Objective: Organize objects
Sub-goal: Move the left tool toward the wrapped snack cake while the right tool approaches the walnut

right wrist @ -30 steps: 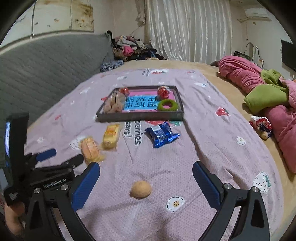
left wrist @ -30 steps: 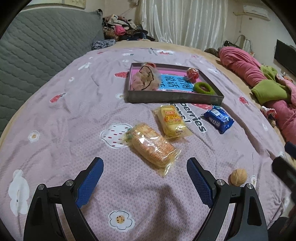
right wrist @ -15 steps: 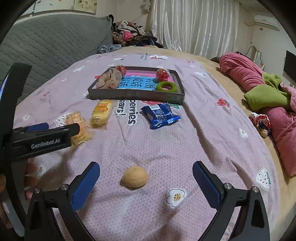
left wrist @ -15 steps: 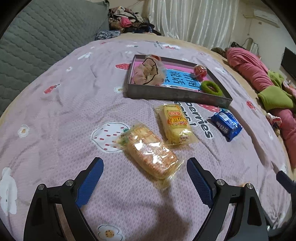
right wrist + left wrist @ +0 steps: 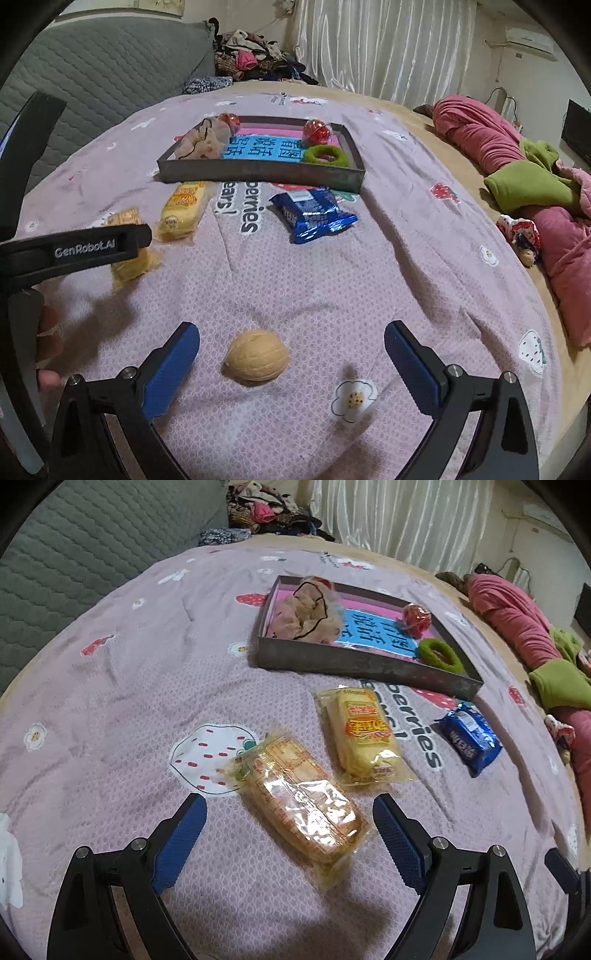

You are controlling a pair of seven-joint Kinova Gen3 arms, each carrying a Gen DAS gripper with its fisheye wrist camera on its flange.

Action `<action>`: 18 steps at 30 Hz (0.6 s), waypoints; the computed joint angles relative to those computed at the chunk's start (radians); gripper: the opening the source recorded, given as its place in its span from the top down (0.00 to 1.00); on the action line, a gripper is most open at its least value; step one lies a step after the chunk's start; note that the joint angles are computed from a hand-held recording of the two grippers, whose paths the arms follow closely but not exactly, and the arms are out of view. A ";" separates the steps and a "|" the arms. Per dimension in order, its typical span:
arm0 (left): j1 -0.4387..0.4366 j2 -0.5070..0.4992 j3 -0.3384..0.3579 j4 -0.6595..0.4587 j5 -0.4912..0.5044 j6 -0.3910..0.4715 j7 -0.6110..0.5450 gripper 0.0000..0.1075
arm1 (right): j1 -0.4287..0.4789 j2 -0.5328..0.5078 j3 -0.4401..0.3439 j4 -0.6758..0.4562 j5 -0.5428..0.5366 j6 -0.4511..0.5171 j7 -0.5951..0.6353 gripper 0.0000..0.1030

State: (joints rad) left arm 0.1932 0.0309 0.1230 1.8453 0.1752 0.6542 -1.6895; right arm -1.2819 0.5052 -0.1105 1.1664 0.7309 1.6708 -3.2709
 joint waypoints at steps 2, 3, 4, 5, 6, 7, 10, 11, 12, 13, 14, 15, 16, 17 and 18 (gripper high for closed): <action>0.001 0.010 0.000 -0.005 -0.008 0.002 0.010 0.14 | 0.002 -0.002 -0.001 0.009 -0.003 -0.012 -0.009 0.02; 0.000 0.017 0.000 -0.008 -0.006 0.003 0.011 0.14 | 0.000 -0.005 0.000 0.017 -0.001 -0.017 -0.021 0.02; -0.004 0.022 -0.002 -0.010 0.005 0.006 0.003 0.14 | 0.000 -0.013 -0.002 0.030 0.001 -0.030 -0.033 0.02; -0.010 0.026 -0.004 -0.012 0.021 0.010 -0.007 0.14 | 0.001 -0.019 -0.004 0.040 0.002 -0.039 -0.043 0.02; -0.015 0.029 -0.005 -0.014 0.032 0.016 -0.015 0.14 | -0.001 -0.023 -0.005 0.047 0.007 -0.043 -0.054 0.02; -0.018 0.031 -0.006 -0.015 0.040 0.019 -0.021 0.14 | -0.001 -0.026 -0.008 0.055 0.012 -0.049 -0.058 0.02; -0.028 0.034 -0.009 -0.015 0.060 0.027 -0.034 0.14 | 0.006 -0.034 -0.016 0.068 0.014 -0.064 -0.066 0.07; -0.029 0.036 -0.009 -0.018 0.061 0.030 -0.033 0.14 | 0.008 -0.036 -0.018 0.073 0.014 -0.072 -0.071 0.10; -0.030 0.041 -0.010 -0.023 0.058 0.036 -0.025 0.14 | 0.011 -0.040 -0.022 0.080 0.012 -0.083 -0.073 0.11; -0.034 0.045 -0.011 -0.028 0.066 0.042 -0.027 0.14 | 0.016 -0.042 -0.026 0.084 0.007 -0.093 -0.072 0.13; -0.036 0.053 -0.011 -0.036 0.070 0.050 -0.025 0.14 | 0.017 -0.044 -0.027 0.088 0.005 -0.099 -0.078 0.17; -0.040 0.061 -0.012 -0.044 0.077 0.060 -0.022 0.14 | 0.021 -0.048 -0.030 0.094 0.003 -0.111 -0.079 0.19; -0.041 0.065 -0.011 -0.047 0.080 0.063 -0.020 0.14 | 0.025 -0.051 -0.032 0.099 0.000 -0.122 -0.080 0.20; -0.041 0.069 -0.010 -0.050 0.077 0.065 -0.017 0.14 | 0.026 -0.054 -0.033 0.104 0.000 -0.131 -0.085 0.23; -0.037 0.072 -0.009 -0.052 0.068 0.062 -0.008 0.14 | 0.028 -0.057 -0.035 0.110 -0.001 -0.140 -0.086 0.26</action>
State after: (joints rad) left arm 0.1565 0.1031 0.1141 1.7935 0.2435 0.7164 -1.6978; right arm -1.2541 0.4484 -0.1460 1.2762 0.7300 1.5304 -3.3565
